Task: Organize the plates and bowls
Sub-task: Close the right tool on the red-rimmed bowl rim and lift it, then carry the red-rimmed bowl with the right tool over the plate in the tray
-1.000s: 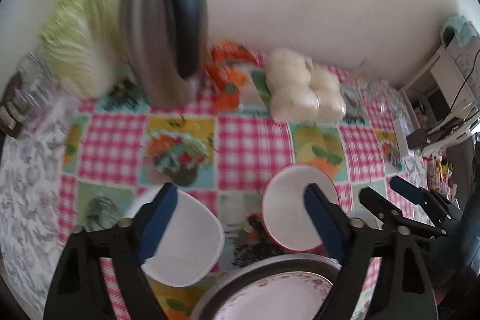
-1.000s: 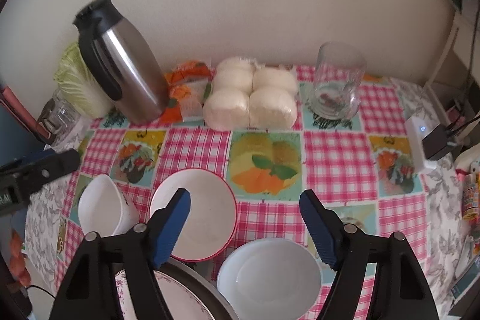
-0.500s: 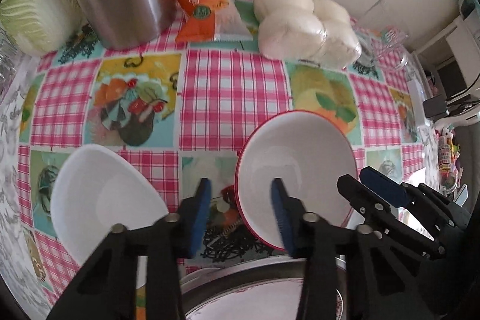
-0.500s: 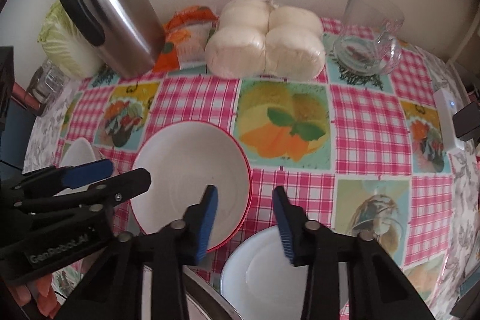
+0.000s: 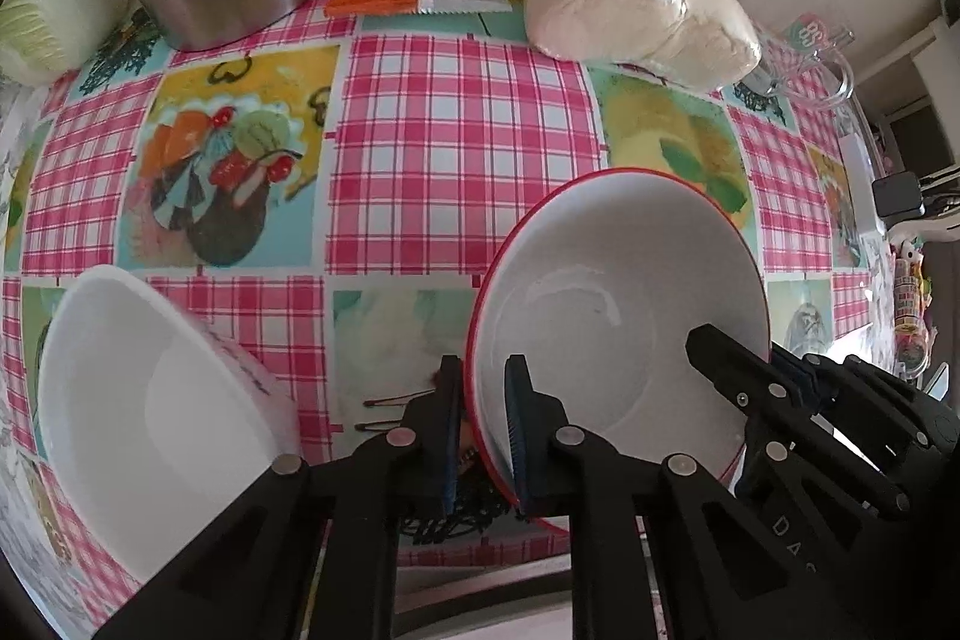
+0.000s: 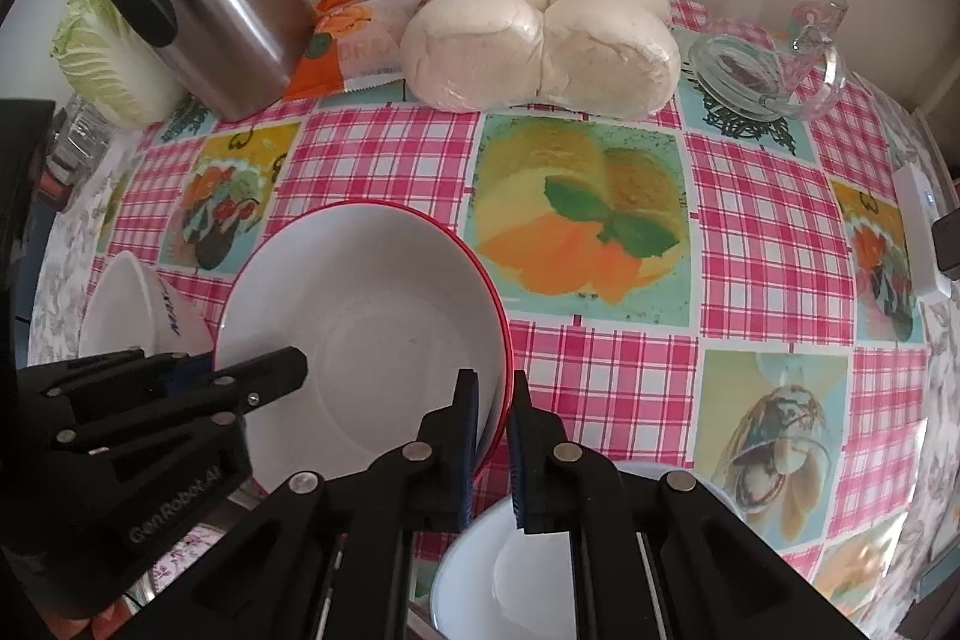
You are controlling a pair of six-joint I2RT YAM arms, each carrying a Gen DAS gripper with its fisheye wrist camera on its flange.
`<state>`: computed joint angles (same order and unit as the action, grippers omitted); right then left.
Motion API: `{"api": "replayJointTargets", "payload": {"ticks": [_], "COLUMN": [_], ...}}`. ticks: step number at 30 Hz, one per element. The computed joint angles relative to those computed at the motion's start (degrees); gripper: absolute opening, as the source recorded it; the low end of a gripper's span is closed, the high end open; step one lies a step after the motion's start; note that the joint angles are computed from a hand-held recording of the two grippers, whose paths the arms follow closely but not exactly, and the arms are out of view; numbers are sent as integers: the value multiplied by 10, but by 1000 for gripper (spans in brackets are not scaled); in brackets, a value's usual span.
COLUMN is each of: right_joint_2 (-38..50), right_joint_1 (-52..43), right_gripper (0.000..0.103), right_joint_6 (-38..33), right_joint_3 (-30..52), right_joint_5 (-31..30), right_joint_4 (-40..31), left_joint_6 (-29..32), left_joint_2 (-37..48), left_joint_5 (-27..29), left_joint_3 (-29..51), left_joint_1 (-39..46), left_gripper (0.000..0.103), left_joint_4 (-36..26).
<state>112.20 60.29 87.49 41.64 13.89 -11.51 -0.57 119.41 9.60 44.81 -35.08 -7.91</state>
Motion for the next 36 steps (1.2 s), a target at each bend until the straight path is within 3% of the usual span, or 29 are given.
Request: {"api": "replayJointTargets", "payload": {"ticks": [11, 20, 27, 36], "right_joint_2": [38, 12, -65, -145], "right_joint_1": [-13, -3, 16, 101], "right_gripper": [10, 9, 9, 9], "right_joint_6": [-13, 2, 19, 92], "right_joint_3": [8, -2, 6, 87], "right_joint_5": [-5, 16, 53, 97], "right_joint_4": [35, 27, -62, -269], "left_joint_6": [-9, 11, 9, -1], "left_joint_2": [21, -30, -160, -369], "left_joint_5": [0, 15, 17, 26], "left_joint_3": [5, -16, -73, -169], "left_joint_1": [-9, 19, 20, 23], "left_gripper": [13, 11, 11, 11], "left_joint_4": [19, 15, -9, -77]}}
